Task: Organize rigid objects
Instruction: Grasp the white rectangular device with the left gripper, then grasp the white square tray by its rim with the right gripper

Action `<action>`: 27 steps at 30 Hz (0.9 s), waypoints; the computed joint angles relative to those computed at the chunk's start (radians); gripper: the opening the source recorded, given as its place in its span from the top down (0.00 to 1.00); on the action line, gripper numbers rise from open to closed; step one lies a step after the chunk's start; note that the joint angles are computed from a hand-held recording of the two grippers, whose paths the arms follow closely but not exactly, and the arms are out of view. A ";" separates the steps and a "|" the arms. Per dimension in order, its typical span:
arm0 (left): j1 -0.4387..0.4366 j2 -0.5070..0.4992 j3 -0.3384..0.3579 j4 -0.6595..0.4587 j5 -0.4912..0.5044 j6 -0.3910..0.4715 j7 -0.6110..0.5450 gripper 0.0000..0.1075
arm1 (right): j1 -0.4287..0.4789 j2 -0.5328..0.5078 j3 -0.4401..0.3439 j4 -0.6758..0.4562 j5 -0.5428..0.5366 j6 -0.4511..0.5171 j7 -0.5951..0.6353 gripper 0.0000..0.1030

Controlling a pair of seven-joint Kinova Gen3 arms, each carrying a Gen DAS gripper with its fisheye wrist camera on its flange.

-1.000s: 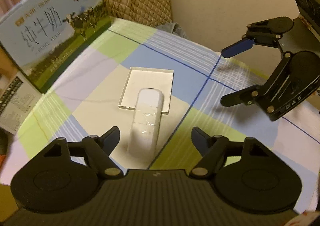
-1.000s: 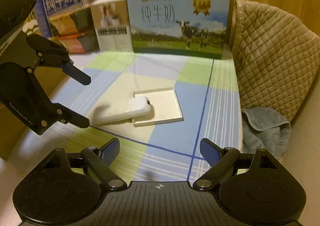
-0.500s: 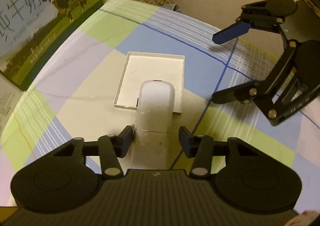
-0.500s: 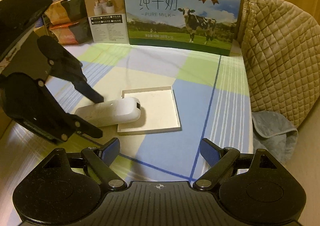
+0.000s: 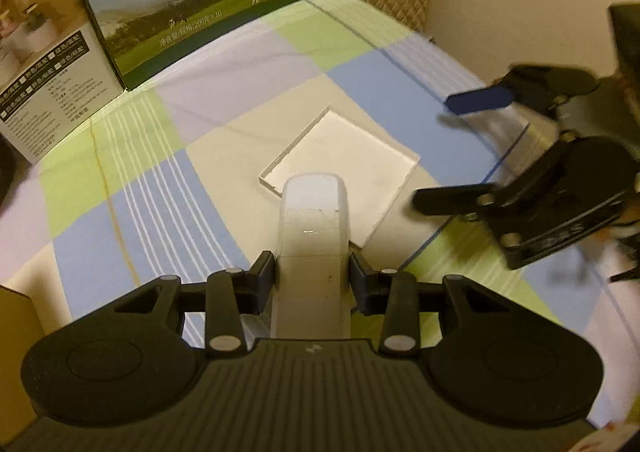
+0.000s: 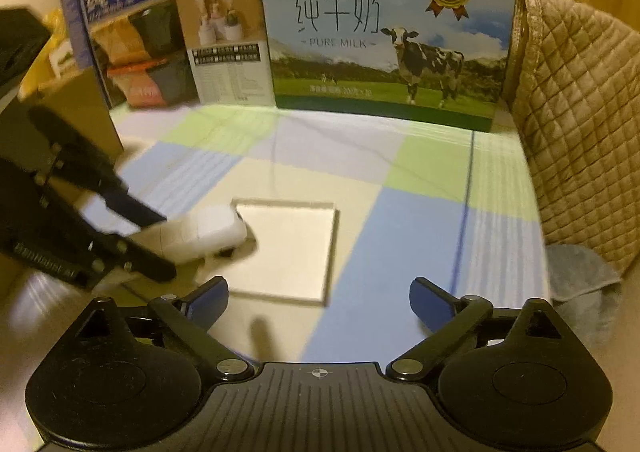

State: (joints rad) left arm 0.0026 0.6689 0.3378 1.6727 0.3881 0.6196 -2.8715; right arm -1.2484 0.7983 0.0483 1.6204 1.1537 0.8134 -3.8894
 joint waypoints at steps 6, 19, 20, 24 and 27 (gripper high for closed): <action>-0.029 -0.025 0.008 0.025 0.034 -0.017 -0.025 0.68 | 0.012 0.030 0.002 -0.046 0.008 -0.039 0.032 0.07; -0.013 -0.037 -0.031 0.072 0.014 -0.088 0.024 0.67 | 0.022 0.135 0.039 -0.246 -0.173 0.034 0.239 0.06; -0.010 -0.033 -0.033 0.077 0.004 -0.099 0.032 0.67 | 0.024 0.144 0.039 -0.269 -0.203 0.059 0.270 0.06; -0.017 -0.026 -0.017 0.111 -0.034 -0.155 0.039 0.67 | 0.004 0.142 0.056 -0.284 -0.267 0.095 0.322 0.18; -0.015 -0.023 -0.005 0.115 -0.052 -0.166 0.057 0.59 | -0.001 0.121 0.043 -0.281 -0.331 0.122 0.340 0.18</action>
